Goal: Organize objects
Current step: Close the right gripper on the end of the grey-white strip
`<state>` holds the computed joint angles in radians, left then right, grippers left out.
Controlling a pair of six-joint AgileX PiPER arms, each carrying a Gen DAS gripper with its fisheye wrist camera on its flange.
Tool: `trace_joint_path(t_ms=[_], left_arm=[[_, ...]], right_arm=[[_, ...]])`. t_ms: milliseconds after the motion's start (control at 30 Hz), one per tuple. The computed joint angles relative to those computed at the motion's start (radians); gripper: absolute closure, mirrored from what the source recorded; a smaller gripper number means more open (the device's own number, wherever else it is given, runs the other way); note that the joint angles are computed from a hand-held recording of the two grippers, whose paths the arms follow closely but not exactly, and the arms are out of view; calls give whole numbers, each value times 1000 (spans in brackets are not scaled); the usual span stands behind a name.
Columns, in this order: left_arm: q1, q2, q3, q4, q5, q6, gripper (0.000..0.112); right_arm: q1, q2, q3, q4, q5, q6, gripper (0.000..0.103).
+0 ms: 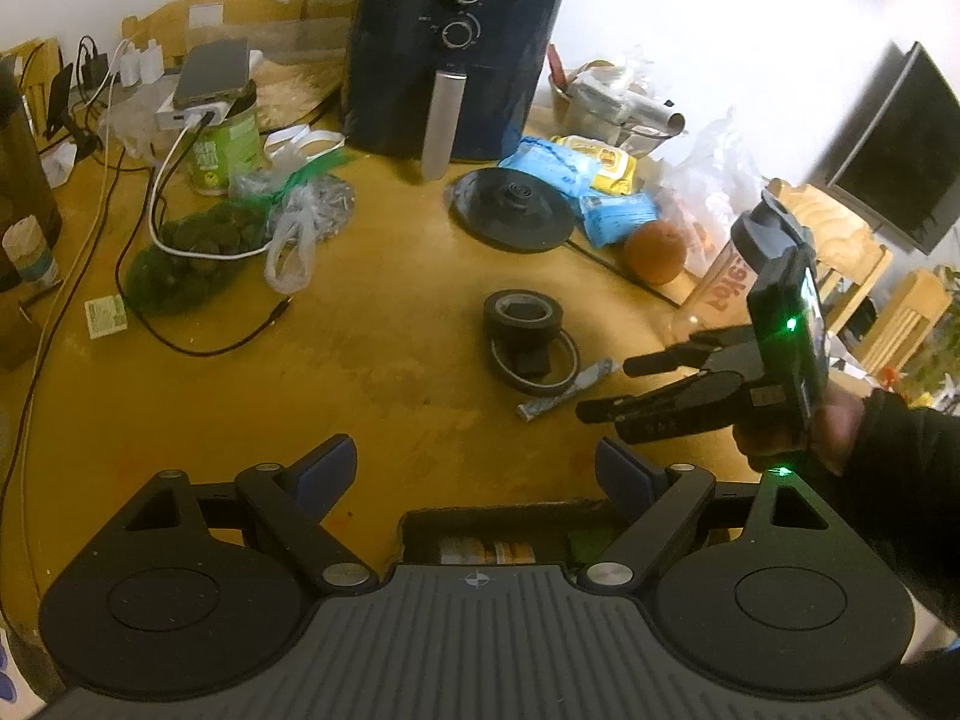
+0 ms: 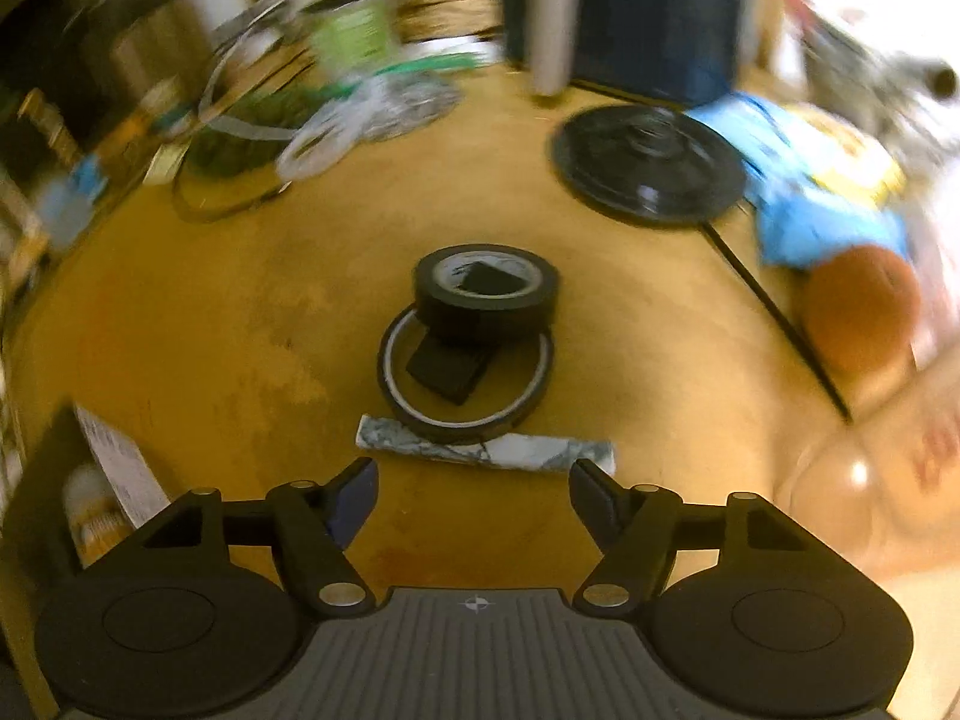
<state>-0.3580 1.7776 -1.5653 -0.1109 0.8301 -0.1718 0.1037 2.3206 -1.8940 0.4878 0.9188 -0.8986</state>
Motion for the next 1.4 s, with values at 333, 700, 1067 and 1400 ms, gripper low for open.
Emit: trace_joint_path(t_ms=[333, 700, 1067, 1400], left_arm=[[34, -13, 39, -13, -9, -20, 25], [43, -6, 32, -21, -18, -30, 25], [20, 13, -12, -21, -23, -11, 25], [-1, 8, -19, 1, -29, -19, 25]], right_arm=[[51, 132, -191, -87, 60, -190, 30], [55, 227, -392, -117, 255, -167, 76], [57, 128, -218, -153, 172, -116, 86], [24, 59, -102, -205, 133, 54, 86]])
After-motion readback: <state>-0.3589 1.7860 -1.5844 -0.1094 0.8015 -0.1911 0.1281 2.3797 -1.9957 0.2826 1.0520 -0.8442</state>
